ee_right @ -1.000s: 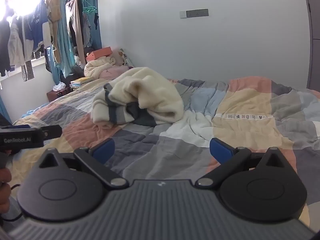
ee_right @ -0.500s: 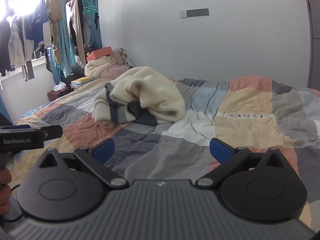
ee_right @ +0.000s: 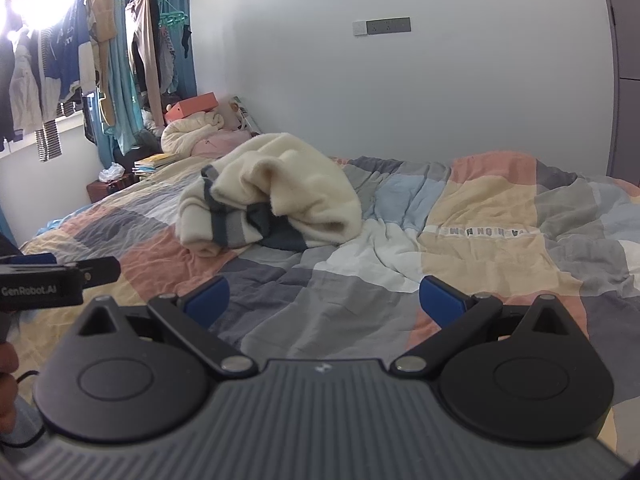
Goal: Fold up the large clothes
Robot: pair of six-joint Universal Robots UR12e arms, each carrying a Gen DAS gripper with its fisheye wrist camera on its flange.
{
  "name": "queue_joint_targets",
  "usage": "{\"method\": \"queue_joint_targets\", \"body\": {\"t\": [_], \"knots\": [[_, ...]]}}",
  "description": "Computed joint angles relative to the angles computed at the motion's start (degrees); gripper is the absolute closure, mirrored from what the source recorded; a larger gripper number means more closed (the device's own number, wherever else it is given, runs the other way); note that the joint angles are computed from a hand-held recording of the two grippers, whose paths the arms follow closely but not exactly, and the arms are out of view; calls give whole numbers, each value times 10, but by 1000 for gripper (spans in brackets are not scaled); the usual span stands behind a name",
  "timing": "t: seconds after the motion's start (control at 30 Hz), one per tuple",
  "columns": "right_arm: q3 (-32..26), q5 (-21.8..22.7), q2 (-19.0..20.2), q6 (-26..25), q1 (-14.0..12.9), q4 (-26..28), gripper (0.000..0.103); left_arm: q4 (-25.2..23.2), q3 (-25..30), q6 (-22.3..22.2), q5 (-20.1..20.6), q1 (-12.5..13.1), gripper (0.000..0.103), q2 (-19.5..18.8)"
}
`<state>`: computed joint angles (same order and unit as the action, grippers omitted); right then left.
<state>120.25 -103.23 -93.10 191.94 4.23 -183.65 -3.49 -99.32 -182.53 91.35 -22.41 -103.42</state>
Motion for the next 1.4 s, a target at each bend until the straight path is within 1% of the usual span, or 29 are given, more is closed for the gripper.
{"method": "queue_joint_targets", "body": {"t": [0.33,0.47,0.63,0.8,1.4], "knots": [[0,-4,-1,-4,1,8,0,-6,1,5,-5,0,0,-2],[-4,-25,2,-14,8,15,0,-9,0,8,-4,0,0,-3],[-7,-38,3,-20,11,30,0,-17,-3,15,-11,0,0,-4],[-7,-34,1,-18,8,38,0,-23,-2,22,-10,-2,0,-5],[-3,-11,-4,-8,2,38,0,-27,0,23,-2,-5,0,-8]]}}
